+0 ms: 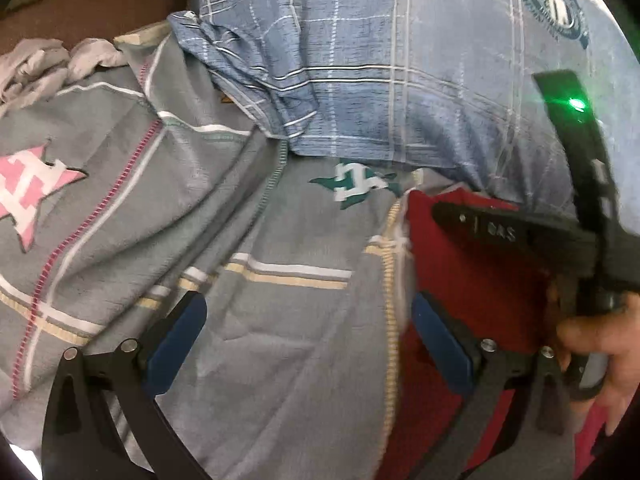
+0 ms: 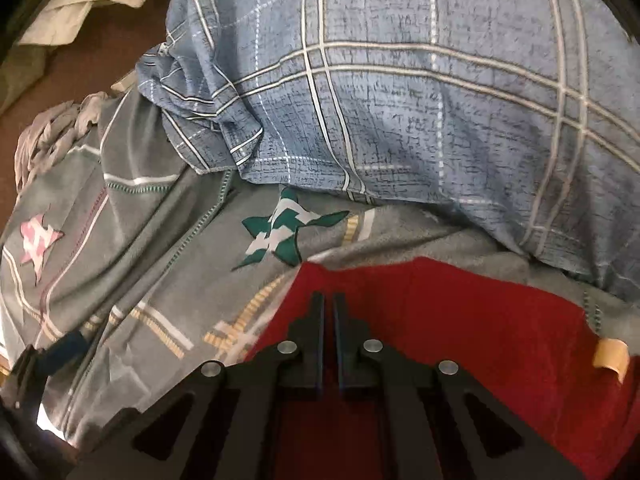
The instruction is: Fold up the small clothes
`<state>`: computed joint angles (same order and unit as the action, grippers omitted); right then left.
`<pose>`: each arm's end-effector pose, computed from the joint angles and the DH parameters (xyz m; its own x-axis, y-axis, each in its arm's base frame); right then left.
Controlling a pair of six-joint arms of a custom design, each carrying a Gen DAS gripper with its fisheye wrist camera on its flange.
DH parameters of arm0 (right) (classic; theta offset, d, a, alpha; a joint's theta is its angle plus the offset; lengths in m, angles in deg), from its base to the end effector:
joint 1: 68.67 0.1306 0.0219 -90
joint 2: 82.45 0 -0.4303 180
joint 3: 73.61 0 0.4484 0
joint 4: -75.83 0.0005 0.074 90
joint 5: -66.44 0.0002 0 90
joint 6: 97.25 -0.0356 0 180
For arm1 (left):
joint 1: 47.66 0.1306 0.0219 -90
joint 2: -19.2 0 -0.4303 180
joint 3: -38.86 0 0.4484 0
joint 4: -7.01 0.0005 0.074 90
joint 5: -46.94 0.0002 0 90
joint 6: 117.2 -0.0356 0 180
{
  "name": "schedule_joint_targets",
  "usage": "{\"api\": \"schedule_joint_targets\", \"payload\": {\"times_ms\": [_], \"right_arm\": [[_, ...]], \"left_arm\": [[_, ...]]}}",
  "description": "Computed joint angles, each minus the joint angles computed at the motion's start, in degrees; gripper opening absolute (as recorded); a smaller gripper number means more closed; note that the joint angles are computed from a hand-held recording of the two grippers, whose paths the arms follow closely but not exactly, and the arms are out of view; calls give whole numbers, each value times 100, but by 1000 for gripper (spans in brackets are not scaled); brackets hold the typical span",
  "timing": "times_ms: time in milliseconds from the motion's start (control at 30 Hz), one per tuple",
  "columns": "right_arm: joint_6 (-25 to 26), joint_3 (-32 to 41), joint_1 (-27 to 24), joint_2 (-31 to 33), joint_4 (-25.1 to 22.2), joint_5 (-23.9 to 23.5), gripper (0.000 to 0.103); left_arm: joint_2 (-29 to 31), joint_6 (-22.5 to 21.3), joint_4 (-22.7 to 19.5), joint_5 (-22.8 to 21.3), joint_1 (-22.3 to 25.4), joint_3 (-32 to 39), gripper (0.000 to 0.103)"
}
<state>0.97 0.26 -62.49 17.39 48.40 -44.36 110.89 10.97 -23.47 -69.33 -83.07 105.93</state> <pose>0.5578 0.0726 0.2720 -0.7455 -0.2152 -0.6309 -0.4220 0.8849 0.1969 0.4185 -0.2788 0.2869 -0.7191 -0.1687 -0.6741 -0.1669 0.9836 -0.0682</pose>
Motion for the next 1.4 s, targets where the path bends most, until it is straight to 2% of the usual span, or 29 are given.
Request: {"api": "schedule_joint_targets", "payload": {"times_ms": [67, 133, 200, 267, 333, 367, 433, 467, 500, 533, 600, 633, 733, 800, 833, 867, 900, 933, 1000, 1100, 1200, 1300, 1400], "right_arm": [[18, -164, -112, -304, -184, 17, 19], [59, -494, -378, -798, -310, -136, 46], [141, -906, -724, -1332, -224, -74, 56], [310, -1265, -1089, -1748, -239, 61, 56], [424, -1461, -1492, -1921, -454, 306, 56], [411, -1500, -1599, -1887, -500, 430, 56], [500, -1497, -2021, -1709, -908, 721, 55], [588, -1587, -2279, -1821, -839, 338, 53], [580, -1661, -2509, -1981, -814, 66, 57], [495, -1674, -2644, -2087, -851, 32, 57], [263, -1698, -3060, -2269, -731, -321, 60], [115, -1670, -3230, -2268, -635, -373, 63], [-294, -1525, -3352, -2047, -364, -101, 63], [-201, -1477, -3335, -1889, -270, -7, 55], [-82, -1442, -3262, -1761, -262, 180, 36], [18, -1451, -3167, -1665, -179, 486, 28], [106, -1509, -3090, -1595, 7, 751, 28], [103, -1581, -3081, -1604, 170, 791, 28], [-18, -1621, -3077, -1671, 176, 840, 29], [-162, -1718, -3193, -1908, 153, 562, 36], [-207, -1821, -3535, -2230, -146, -151, 60], [-241, -1925, -3767, -2535, -302, -244, 66], [-807, -1999, -4295, -2643, -421, -1091, 76]], "left_arm": [[-79, -60, 235, 121, -28, -69, 103], [-137, -179, 430, 208, -76, -104, 103], [-169, -316, 552, 306, -130, -107, 103], [-162, -443, 667, 311, -205, -86, 103], [-108, -543, 679, 232, -303, -32, 103], [-59, -593, 657, 202, -338, 5, 103], [97, -667, 496, 220, -391, 135, 103], [153, -673, 428, 272, -399, 177, 103], [211, -677, 375, 358, -385, 220, 103], [247, -637, 343, 427, -385, 242, 103], [293, -614, 350, 420, -400, 267, 103], [309, -645, 346, 327, -436, 289, 103], [333, -781, 426, 146, -517, 303, 103], [332, -820, 467, 235, -526, 292, 103], [329, -834, 467, 256, -535, 287, 103], [327, -856, 466, 262, -536, 292, 103], [320, -883, 483, 271, -537, 291, 103], [300, -910, 527, 293, -537, 275, 103], [227, -923, 654, 418, -532, 218, 103], [154, -940, 871, 652, -548, 153, 103], [191, -1091, 879, 615, -615, 187, 103], [258, -1172, 743, 474, -672, 247, 103], [240, -1086, 733, 508, -650, 230, 103]]}}
